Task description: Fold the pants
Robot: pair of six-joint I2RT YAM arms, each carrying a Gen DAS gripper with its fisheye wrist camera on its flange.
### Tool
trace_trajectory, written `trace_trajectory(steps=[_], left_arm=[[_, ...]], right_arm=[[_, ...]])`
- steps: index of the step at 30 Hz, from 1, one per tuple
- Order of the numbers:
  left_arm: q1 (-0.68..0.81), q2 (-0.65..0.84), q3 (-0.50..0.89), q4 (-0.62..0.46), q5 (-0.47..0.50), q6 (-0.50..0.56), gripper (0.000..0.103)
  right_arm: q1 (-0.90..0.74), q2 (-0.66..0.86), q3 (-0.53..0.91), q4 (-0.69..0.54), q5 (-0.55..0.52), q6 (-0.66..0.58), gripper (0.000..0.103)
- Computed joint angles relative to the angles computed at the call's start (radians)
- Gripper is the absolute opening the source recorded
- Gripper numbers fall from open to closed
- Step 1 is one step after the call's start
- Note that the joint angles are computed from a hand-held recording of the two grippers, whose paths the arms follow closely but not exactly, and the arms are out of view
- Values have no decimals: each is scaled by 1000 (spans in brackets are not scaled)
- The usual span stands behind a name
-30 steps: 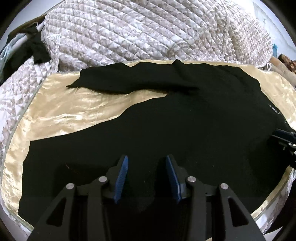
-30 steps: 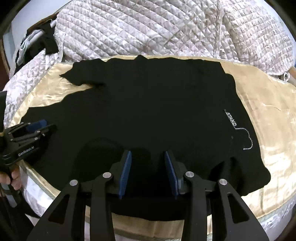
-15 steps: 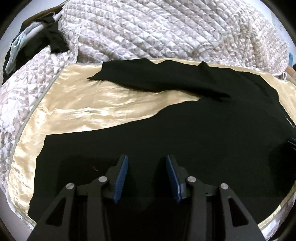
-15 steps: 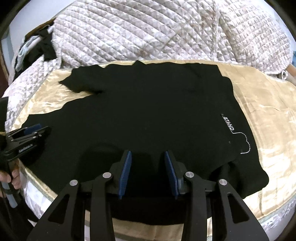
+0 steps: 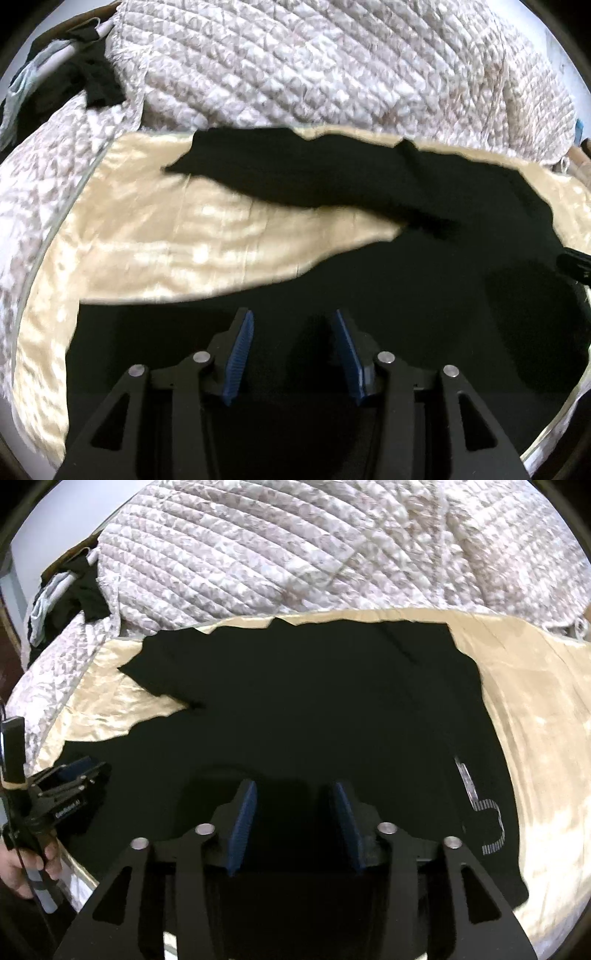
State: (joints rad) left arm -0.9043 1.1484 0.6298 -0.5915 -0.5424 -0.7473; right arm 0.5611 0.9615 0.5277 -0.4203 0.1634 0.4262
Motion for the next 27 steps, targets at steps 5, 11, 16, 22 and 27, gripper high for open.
trace_trajectory(steps=[5, 11, 16, 22, 27], left_arm=[[188, 30, 72, 121, 89, 205, 62], [396, 296, 271, 256, 223, 414, 64], [480, 543, 483, 282, 215, 502, 65], [529, 816, 751, 213, 191, 550, 68], [503, 917, 788, 266, 111, 598, 70]], right_arm=[[-144, 166, 127, 53, -114, -129, 61], [-318, 409, 304, 101, -223, -192, 62], [-391, 580, 449, 122, -225, -229, 62], [-439, 796, 649, 92, -174, -267, 62], [-442, 952, 781, 13, -132, -291, 62]])
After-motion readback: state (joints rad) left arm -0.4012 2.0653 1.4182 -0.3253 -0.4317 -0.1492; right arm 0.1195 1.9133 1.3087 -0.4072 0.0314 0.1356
